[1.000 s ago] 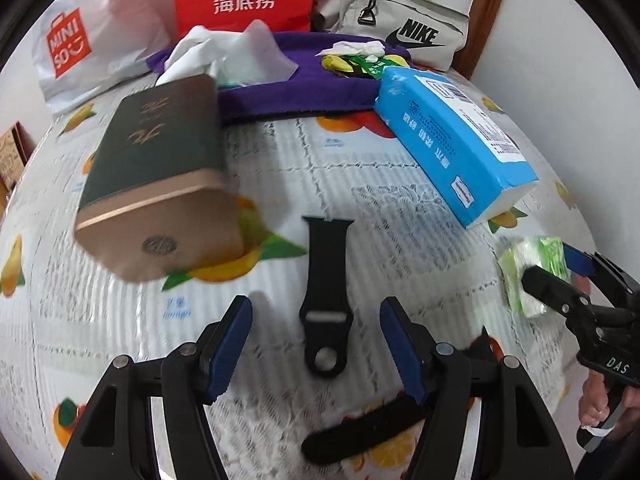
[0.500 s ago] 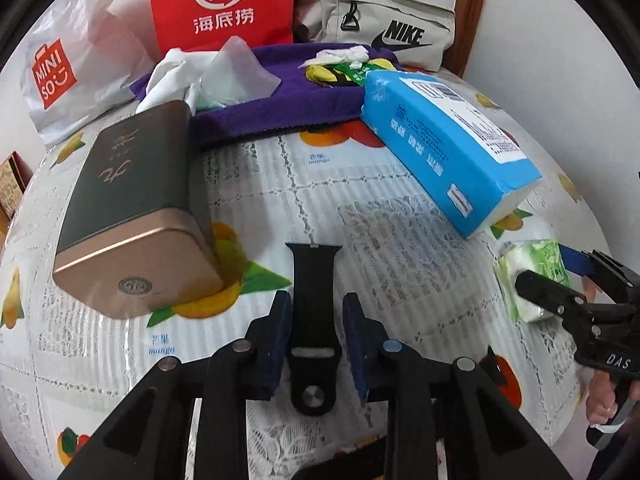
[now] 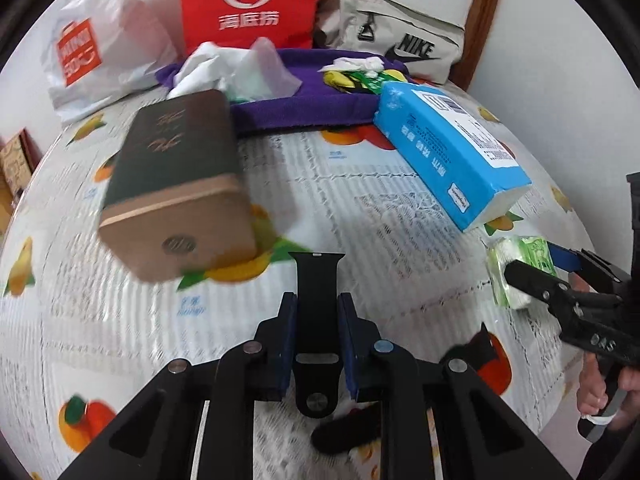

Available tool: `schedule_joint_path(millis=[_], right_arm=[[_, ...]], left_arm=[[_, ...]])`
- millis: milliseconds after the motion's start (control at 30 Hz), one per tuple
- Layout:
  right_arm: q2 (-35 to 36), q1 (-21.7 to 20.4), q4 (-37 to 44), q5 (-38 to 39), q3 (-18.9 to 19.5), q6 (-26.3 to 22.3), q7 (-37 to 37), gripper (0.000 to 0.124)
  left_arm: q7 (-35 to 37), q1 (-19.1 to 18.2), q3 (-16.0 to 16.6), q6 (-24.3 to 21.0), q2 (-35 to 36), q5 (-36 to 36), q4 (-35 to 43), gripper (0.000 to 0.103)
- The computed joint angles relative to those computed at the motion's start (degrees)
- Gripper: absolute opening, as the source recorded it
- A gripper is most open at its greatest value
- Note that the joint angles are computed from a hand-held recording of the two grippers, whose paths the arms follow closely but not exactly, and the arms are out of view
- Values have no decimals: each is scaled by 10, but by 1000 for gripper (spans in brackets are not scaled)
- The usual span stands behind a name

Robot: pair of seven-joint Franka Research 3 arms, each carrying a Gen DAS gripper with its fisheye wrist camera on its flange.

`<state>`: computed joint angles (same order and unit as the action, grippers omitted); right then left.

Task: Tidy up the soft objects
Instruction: 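Grasp the black watch strap with the left tool, then carry the green wipes pack with the right tool while the left tool carries the strap to the towel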

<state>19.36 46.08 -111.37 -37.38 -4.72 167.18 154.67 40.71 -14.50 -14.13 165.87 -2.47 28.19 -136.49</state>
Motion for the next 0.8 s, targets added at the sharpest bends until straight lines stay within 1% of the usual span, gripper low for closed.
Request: schedule_joint_path(millis=[167, 233, 367, 400, 567, 667, 733, 800], right_arm=[[-9, 3, -5, -9, -3, 1, 9, 74], [-14, 5, -5, -19, -4, -4, 16, 74], [-26, -2, -6, -32, 7, -7, 20, 74], [-29, -4, -5, -35, 11, -11, 18, 74], [-44, -16, 2, -55, 25, -17, 19, 74], [-49, -34, 4, -39, 41, -3, 0, 74], [-50, -36, 11, -39, 40, -4, -7, 74], [-50, -36, 20, -47, 38, -8, -8, 74]], left_arm=[[-32, 11, -2, 2, -45, 13, -38, 19], [-27, 12, 0, 2, -61, 2, -50, 19], [-47, 26, -10, -15, -90, 15, -62, 19], [-48, 27, -9, -12, -97, 12, -66, 20], [-55, 34, -11, -10, -124, 7, -72, 19], [-55, 39, -15, -18, -134, 10, -67, 20], [-56, 45, -20, -30, -135, 17, -56, 20], [-49, 43, -15, -28, -133, 14, -50, 20]])
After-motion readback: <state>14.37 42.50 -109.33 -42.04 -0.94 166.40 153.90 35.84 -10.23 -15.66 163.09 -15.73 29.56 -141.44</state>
